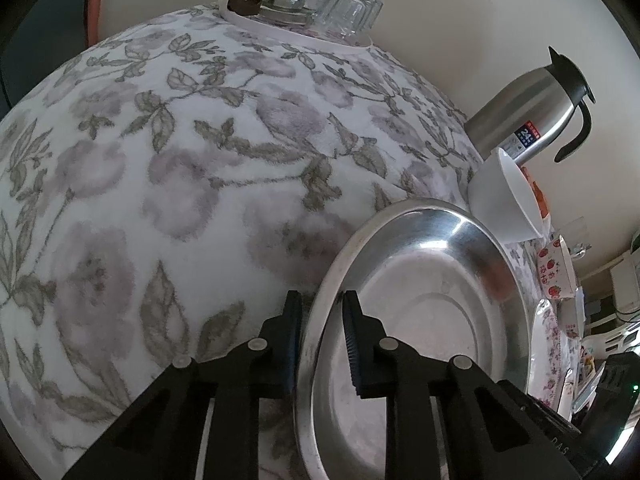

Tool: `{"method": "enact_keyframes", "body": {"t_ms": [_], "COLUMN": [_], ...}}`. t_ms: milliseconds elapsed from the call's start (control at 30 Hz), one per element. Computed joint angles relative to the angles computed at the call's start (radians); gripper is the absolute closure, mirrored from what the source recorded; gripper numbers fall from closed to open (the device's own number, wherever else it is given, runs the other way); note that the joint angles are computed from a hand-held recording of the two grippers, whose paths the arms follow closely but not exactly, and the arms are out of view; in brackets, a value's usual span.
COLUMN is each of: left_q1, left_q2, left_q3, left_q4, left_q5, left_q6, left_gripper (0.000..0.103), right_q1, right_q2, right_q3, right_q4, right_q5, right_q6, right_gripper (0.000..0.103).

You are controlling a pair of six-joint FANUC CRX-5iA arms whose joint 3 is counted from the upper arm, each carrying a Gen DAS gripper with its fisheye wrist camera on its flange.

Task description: Organize plates and bowls

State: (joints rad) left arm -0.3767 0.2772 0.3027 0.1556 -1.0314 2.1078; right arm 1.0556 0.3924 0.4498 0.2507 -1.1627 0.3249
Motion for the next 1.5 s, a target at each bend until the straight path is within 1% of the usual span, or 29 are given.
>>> {"method": "enact_keyframes", "body": {"t_ms": [67,433,533,633,900,1033,1233,1400,1500], "left_q1": [0.004,0.016,0.014,0.012,-0.013,-0.038,-0.093,-0.161,-0.198], "left_q2": [-0.005,-0.036,-0.048,-0.067,-0.079,-0.078,-0.045,0.030,0.087], "left_q3": [-0.013,-0.047,-0.048,-0.052,0.008,0.071,0.230,0.423,0.533], "left_q4": [0.011,0.011,-0.011,-0.020,-0.072,-0.110,-0.162,-0.189,-0.191], "left_q5": [0.012,0.019,0.016,0.026,-0.021,-0.053,-0.099,-0.141,-0.164], "left_q6": [-0.004,0.011,0.026,0.031,0.038,0.051,0.063,0.046,0.037], "left_gripper": [0.082,0.082,0.084,0.086,0.087,0.087,0.087,0.087,0.087], "right_q1": [0.002,0.016,0.020,0.024,0.028,0.035,0.045,0.053,0.059], "right_q2": [0.000,0.012,0.010,0.001,-0.047,-0.081,-0.158,-0.254,-0.313], "right_q3": [0.001,0.030,0.031,0.025,-0.021,-0.045,-0.095,-0.175,-0.227], "right_q4": [0.004,0.011,0.018,0.029,0.042,0.082,0.173,0.289,0.371], "right_q5": [-0.005,-0.011,-0.008,0.000,0.039,0.058,0.077,0.084,0.065], "right_q6": [0.002,0.045,0.055,0.061,0.043,0.018,-0.028,-0.103,-0.150], "right_gripper": [0.079,0.079,0.084,0.084,0.084,0.084,0.084,0.084,0.084]}}
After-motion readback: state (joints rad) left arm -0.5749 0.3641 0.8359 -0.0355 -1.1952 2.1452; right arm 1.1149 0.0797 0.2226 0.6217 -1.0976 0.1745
